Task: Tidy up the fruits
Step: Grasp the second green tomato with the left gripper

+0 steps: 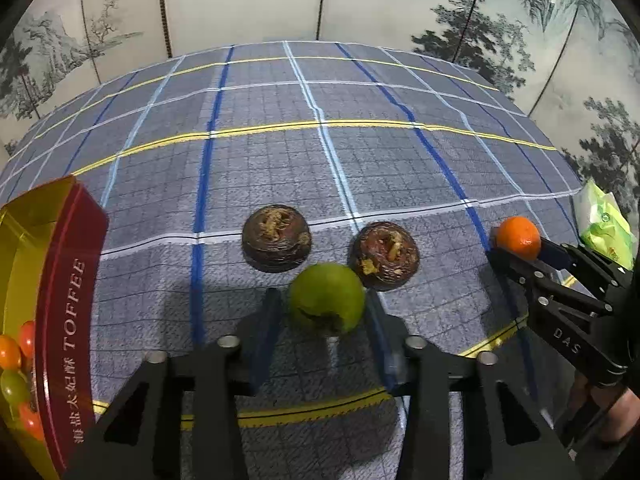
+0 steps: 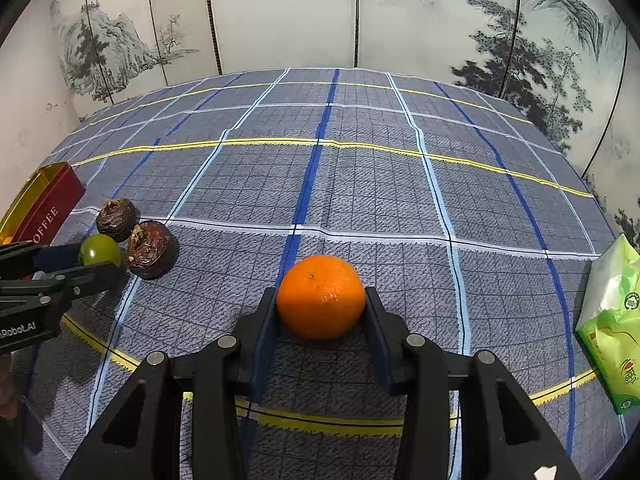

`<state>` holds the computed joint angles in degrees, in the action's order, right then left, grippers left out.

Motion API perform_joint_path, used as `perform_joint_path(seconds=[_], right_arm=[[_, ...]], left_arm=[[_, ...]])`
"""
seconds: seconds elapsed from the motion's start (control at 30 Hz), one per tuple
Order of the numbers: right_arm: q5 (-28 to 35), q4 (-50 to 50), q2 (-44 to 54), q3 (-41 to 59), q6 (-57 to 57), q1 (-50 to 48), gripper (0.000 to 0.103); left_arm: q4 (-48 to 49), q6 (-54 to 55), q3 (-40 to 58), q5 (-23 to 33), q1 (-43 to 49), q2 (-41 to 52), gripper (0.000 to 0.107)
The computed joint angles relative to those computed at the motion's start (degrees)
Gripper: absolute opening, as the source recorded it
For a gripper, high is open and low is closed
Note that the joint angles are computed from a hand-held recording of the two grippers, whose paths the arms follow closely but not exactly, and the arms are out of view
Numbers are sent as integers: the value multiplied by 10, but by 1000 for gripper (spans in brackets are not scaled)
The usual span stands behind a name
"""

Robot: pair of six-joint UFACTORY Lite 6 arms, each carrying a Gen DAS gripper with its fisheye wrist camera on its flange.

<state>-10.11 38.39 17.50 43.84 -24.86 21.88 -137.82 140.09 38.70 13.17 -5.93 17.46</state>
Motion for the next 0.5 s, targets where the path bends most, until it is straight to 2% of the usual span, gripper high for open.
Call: perform_joint_path(seconds=[0.3, 0.5], right_arm=[[0, 7, 1, 1, -6, 1, 40], [-1, 11, 1, 1, -10, 2, 40]], left_arm=[[-21, 29, -27, -5, 13, -24, 37], [14, 10, -58, -10, 38, -54, 37]])
